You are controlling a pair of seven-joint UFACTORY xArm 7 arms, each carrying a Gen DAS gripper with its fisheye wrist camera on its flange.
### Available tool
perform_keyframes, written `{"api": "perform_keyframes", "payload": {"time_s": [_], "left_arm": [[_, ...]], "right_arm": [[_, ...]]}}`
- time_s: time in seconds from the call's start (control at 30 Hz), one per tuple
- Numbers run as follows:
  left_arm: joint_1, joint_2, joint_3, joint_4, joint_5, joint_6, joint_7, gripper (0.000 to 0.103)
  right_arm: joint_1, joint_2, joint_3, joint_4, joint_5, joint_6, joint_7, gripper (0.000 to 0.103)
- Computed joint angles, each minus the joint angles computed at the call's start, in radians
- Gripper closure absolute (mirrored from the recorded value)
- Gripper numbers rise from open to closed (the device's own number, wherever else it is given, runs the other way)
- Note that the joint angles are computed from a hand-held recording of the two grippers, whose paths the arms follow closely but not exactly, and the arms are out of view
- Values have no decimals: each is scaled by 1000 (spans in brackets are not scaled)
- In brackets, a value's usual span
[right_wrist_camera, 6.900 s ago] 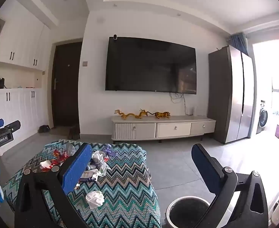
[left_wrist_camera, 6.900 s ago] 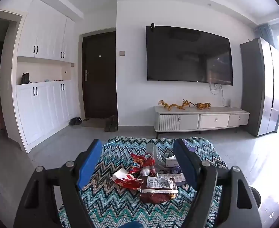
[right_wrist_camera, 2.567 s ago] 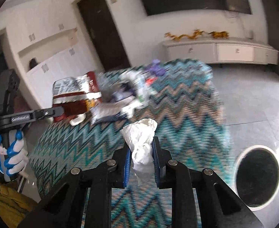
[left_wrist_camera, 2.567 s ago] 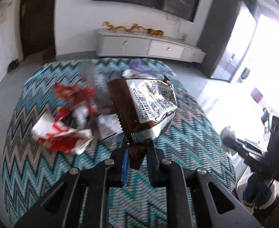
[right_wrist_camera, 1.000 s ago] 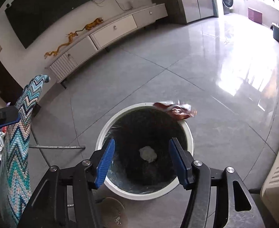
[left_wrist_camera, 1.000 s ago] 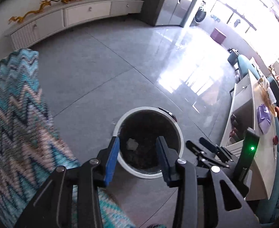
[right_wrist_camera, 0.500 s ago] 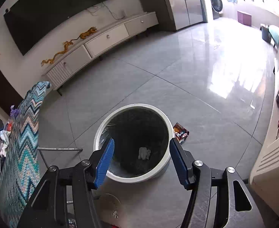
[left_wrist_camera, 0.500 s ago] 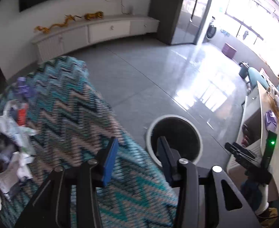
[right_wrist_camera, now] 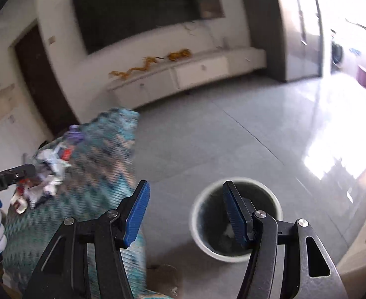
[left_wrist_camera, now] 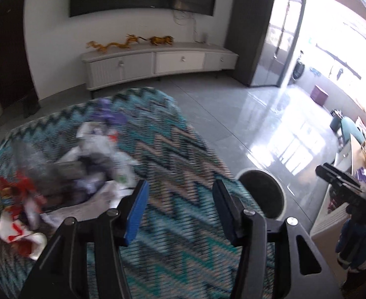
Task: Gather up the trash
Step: 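Move both tools back over the trash pile on the ottoman, then grasp the red-white paper cup with the left tool while the right tool grasps the white paper wrapper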
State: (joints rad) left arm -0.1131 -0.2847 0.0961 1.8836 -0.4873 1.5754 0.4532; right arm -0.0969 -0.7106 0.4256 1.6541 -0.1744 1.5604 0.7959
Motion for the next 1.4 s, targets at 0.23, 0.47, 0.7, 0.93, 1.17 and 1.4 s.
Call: {"api": "perform_keyframes", "payload": {"time_s": [0.23,0.47,0.7,0.93,1.17,1.4], "left_arm": [[102,73,147,85,-76,34,66,52],[265,174,231,149,-147,61,134,51],[420,247,248,162,-180,96,148,51],[556,313,218,168,-200,197,101,51],[655,379,143,211,-288,347,-40,51],[726,441,82,248,-384,416,-247,46]], "right_arm": [[-67,281,233,326,-102,9,-22,43],[172,746,669,682,-693,185,109,43],[519,1010,735,886,-983,258,100,43],[520,1098,699,885,-847,171,106,43],[246,1048,728,665,-591,-34,186,44],[206,1049,668,610,-471,-125,189,44]]}}
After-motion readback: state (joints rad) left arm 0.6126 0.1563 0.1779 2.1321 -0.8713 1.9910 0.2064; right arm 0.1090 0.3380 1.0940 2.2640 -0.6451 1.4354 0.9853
